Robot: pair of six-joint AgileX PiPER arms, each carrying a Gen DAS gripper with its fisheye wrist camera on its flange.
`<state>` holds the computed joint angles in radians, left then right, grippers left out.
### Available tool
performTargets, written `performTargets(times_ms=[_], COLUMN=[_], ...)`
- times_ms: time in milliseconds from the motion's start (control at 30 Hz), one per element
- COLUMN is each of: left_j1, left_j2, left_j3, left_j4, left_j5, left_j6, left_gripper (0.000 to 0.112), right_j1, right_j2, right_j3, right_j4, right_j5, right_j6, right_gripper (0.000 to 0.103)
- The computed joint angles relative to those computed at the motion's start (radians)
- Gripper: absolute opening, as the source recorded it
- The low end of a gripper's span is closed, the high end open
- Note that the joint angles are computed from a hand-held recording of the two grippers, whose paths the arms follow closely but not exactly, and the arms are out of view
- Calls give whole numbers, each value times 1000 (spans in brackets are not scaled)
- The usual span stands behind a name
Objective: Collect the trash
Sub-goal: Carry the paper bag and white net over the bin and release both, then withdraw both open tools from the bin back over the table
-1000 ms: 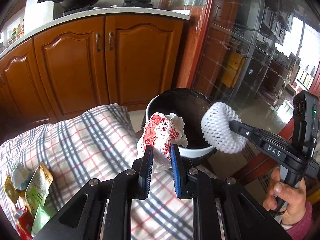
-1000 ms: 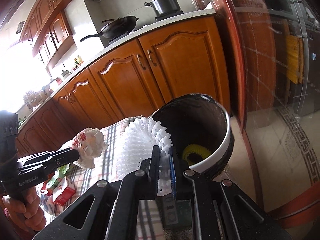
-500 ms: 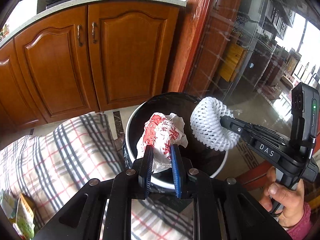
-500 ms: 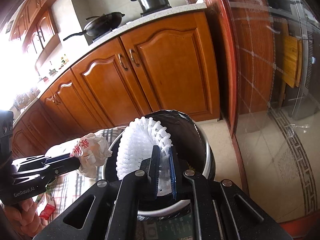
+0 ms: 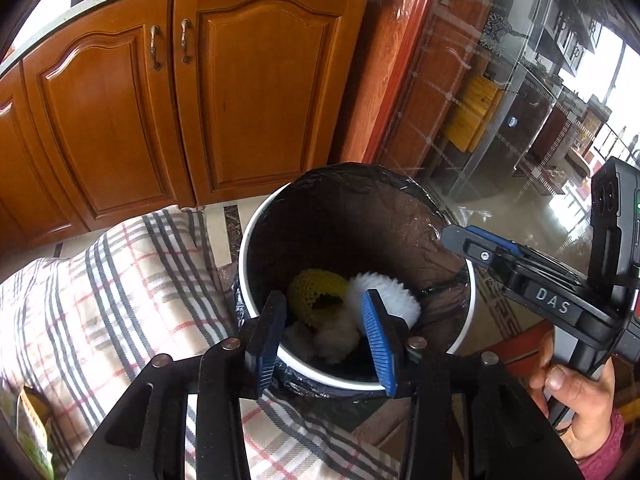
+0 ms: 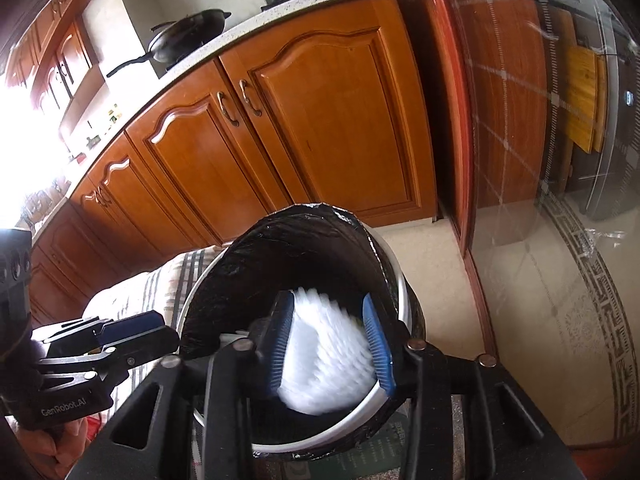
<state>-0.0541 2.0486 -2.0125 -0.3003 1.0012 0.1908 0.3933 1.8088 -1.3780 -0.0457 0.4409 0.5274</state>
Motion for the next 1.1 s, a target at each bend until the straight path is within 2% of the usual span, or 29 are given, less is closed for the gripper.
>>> performTargets(times_ms=[133, 200, 233, 300, 567, 700, 900, 1100], left_j1=[15, 27, 32, 47, 115, 165, 280, 481], left_j2=[-78, -130, -157, -223, -471, -597, -786, -917], left_j3=[110, 181, 221, 315, 663, 801, 963, 1045], left_j4=[-20, -30, -33, -55, -132, -168, -210, -309], left_j5=[-55, -90, -111, -160, -296, -303, -260, -144], left_j6=[8, 13, 12, 25, 91, 125, 206, 339], left_gripper=[52, 60, 67, 70, 71, 73, 73, 74], right_j1=[6, 6, 10, 24, 119, 190, 288, 379], right_j2=[-33, -49, -58, -82, -164, -203, -235, -232], right_j3=[41, 58, 68, 96, 177, 218, 259, 260], right_j4=[-41, -41, -50, -99, -283, -389, -466, -523], right_j5=[-36, -54, -63, -84, -106, -105, -114, -103], right_j6=[52, 57, 70, 130, 341, 468, 602, 695], right_gripper=[56, 69, 74, 90, 91, 91, 92, 92])
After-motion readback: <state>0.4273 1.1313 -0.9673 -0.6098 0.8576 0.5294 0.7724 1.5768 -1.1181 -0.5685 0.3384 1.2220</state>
